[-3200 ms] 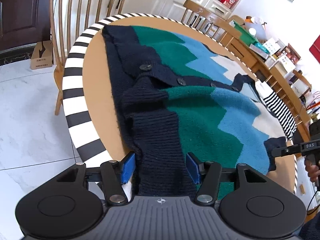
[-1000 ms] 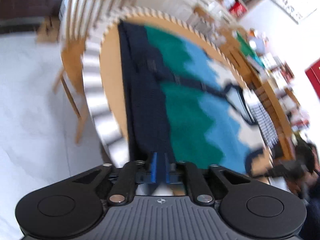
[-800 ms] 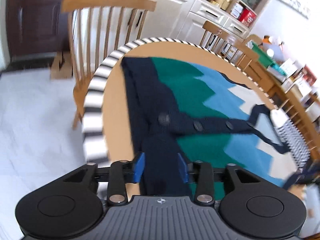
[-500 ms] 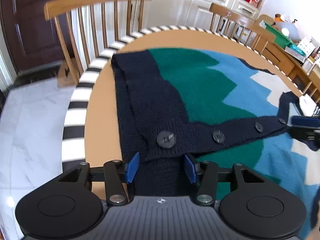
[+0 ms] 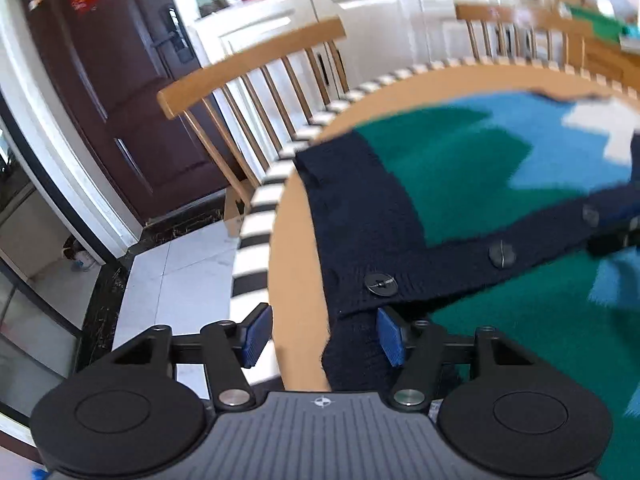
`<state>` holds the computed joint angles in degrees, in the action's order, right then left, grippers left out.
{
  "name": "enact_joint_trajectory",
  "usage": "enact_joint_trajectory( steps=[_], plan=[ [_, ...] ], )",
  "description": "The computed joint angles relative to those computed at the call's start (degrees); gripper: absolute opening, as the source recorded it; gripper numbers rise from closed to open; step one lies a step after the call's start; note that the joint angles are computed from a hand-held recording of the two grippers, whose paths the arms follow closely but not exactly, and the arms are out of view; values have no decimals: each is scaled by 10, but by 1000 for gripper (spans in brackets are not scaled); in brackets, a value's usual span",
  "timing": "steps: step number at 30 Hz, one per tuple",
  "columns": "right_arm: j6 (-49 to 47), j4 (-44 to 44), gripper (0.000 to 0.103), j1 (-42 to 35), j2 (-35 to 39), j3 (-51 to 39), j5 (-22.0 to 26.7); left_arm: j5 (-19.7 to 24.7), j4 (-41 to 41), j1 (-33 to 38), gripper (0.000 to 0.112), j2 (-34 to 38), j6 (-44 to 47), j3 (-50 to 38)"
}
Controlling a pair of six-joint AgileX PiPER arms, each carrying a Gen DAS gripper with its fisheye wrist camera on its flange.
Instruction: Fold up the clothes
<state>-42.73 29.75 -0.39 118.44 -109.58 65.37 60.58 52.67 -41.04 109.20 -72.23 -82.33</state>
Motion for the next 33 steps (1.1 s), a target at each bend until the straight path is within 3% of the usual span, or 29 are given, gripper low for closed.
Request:
enact_joint_trajectory(
  steps=[3,4,6,9,10,12,14,18,22,27,31,33],
  plan=[
    [26,21,31,-18,2,-9,16,21,30,-20,61,0,-6,-15],
    [34,24,32,-22,5,-11,19,33,37,-27,66,5,-1,-25],
    [36,32,31,-30,10,-13,23,76,14,-25,68,32,48,-60],
    [7,74,31,-51,-13,21,12,72,-11,-16,55,19,35,-48],
    [-10,96,31,-61,-28,40,5,41,-6,-15,55,-5,-3,-20],
    [-41,89,31,-59,-52,86,-19,-71,1,-11,55,-56,-97,38],
    [-70,72,31,-52,-73,132,-47,-167,-9,-6,54,-53,-114,45],
    [-139,52,32,-46,-127,226,-99,-231,-10,-26,51,20,-63,-18],
    [-195,29,34,-82,-182,282,-78,-237,-139,-20,51,59,37,-61],
    [-182,22,34,-176,-210,303,-25,-246,-149,-36,49,16,25,18],
    [-178,7,34,-235,-228,308,-19,-190,-187,-66,49,-19,48,31],
    [-194,21,35,-261,-236,308,-35,-171,-168,-84,49,-31,-1,22]
  ],
)
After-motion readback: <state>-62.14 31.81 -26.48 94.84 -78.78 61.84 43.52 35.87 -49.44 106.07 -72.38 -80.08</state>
